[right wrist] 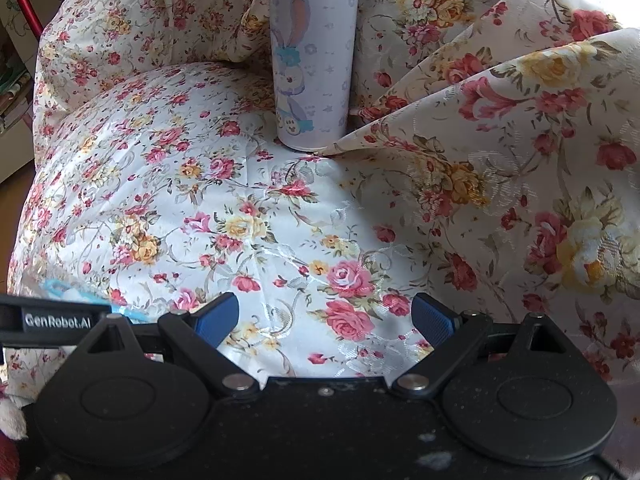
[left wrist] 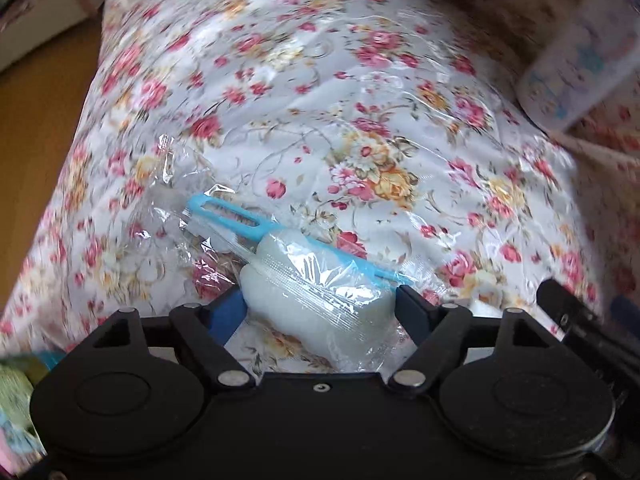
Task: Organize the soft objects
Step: 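Lift the plastic bag with the left gripper while the right gripper holds the tissue pack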
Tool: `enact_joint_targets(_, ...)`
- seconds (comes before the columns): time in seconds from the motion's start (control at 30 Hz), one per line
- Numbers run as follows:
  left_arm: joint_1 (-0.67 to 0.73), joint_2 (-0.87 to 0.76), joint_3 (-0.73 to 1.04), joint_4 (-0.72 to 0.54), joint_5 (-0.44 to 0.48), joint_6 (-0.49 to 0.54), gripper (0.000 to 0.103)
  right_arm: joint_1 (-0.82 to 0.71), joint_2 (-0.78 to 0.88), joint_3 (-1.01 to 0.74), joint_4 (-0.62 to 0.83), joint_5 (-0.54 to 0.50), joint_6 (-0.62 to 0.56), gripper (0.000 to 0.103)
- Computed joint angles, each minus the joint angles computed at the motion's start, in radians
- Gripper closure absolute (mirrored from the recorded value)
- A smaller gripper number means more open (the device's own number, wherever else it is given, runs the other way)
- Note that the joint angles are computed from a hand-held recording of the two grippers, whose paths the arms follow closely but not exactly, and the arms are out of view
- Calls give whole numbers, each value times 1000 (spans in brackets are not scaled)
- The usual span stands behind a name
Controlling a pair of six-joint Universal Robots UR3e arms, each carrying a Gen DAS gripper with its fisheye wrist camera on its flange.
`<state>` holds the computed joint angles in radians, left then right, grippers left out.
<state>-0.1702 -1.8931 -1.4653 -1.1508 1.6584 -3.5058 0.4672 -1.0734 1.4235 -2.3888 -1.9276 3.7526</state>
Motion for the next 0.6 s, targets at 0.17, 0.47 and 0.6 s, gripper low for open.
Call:
enact_joint_targets(0.17,23,26,-25,-16,25,90,28,-24,-36,37,-26,88,-66,9)
enact_joint_targets(0.47,103,-21,-33,-36,-28,159,3,18,-11,-12,5,184,-251,9)
enact_joint_targets(0.6,124,-9,-78,5,-59,176,3,42,3,-31,27,199,-325,9)
